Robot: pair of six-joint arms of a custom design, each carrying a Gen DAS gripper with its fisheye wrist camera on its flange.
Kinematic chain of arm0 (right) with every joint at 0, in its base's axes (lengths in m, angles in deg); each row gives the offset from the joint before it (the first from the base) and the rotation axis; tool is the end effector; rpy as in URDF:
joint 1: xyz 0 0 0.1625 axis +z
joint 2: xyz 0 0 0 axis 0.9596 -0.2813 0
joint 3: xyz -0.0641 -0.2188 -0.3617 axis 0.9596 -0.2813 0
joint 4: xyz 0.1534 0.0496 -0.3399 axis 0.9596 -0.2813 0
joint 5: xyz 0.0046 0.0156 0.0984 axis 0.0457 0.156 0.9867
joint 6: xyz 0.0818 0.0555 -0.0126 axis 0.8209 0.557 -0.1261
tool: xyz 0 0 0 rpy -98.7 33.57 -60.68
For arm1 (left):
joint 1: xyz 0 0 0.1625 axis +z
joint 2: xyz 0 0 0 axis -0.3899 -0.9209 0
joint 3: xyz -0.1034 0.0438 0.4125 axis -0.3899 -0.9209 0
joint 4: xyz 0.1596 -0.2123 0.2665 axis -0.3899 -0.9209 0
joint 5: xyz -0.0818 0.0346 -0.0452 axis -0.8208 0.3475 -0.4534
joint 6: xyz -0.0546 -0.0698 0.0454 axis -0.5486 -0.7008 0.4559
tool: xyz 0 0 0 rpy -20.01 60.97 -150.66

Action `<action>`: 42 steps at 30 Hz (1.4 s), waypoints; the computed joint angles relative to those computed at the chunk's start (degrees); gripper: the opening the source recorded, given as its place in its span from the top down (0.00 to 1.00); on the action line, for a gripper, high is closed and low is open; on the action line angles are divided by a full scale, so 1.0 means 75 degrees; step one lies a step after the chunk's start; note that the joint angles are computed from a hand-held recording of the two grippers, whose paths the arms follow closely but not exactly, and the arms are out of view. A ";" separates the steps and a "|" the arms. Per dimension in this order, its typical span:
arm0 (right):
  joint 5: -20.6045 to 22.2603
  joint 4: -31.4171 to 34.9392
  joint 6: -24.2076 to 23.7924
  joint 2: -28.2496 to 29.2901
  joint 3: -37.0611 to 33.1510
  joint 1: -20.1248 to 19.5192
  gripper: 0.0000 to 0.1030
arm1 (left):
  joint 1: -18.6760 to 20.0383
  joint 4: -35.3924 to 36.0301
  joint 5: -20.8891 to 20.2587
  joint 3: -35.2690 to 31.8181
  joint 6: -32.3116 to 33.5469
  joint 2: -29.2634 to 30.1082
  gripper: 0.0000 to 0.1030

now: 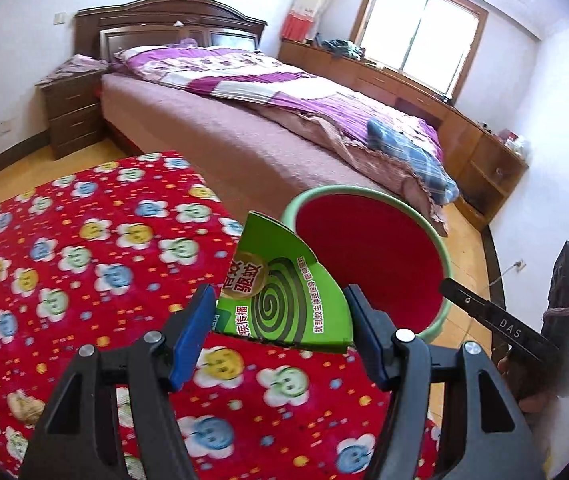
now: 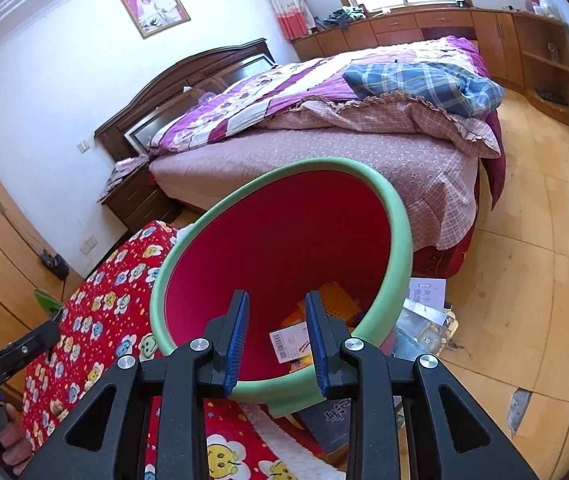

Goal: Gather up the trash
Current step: 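Lower the green box into the red bucket and open the left tool, then move both open tools back over the bedspread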

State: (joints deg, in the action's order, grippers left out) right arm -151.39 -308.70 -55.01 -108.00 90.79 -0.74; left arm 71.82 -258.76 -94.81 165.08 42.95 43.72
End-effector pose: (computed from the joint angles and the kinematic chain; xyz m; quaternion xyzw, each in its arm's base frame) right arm -0.0127 -0.4335 0.1892 -0.0632 -0.8377 0.4944 0.2234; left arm -0.2390 -0.5426 -0.0047 0.3059 0.9057 -0.2573 0.1414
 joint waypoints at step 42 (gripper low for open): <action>0.0325 -0.0940 -0.0658 0.0316 0.0689 0.0283 0.55 | -0.0389 0.0210 0.0987 0.0269 -0.0680 0.0178 0.30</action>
State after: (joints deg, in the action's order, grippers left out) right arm -148.95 -315.75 -59.94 -105.64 95.95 1.38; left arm 68.91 -257.19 -87.41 167.09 37.85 45.05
